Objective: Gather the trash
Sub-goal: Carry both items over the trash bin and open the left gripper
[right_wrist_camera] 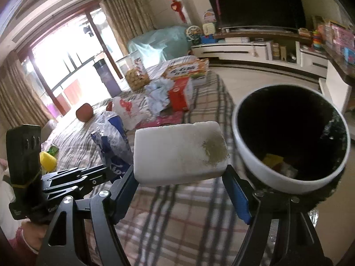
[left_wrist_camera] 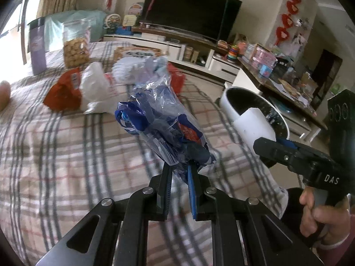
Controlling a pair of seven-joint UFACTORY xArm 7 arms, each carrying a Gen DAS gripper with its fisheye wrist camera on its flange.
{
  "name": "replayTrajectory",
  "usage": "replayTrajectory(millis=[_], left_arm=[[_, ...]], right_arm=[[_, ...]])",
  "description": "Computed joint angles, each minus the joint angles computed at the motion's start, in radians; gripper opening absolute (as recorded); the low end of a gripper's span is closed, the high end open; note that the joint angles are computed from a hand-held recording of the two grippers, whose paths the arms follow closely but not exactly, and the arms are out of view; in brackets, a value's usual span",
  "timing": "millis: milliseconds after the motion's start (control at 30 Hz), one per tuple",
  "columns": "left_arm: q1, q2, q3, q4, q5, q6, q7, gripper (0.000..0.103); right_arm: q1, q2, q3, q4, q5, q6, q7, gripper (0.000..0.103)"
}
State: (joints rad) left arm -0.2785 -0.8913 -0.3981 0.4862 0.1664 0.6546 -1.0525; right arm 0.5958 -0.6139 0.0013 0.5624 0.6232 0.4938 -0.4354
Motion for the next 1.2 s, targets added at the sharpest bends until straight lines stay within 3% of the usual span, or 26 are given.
replayTrajectory(millis=[800, 1200], left_arm=[[0.066, 0.348, -0.012, 0.181, 0.11, -0.19, 0.023, 0.012], [0.06, 0.508, 0.022, 0.285, 0.184, -0.238, 0.043, 0.012]], right_arm=[[-0.124, -0.027, -0.081, 0.002, -0.045, 0.021, -0.011, 0.077], [-0.182, 0.03, -0.102, 0.054, -0.049, 0.036, -0.052, 0.077]])
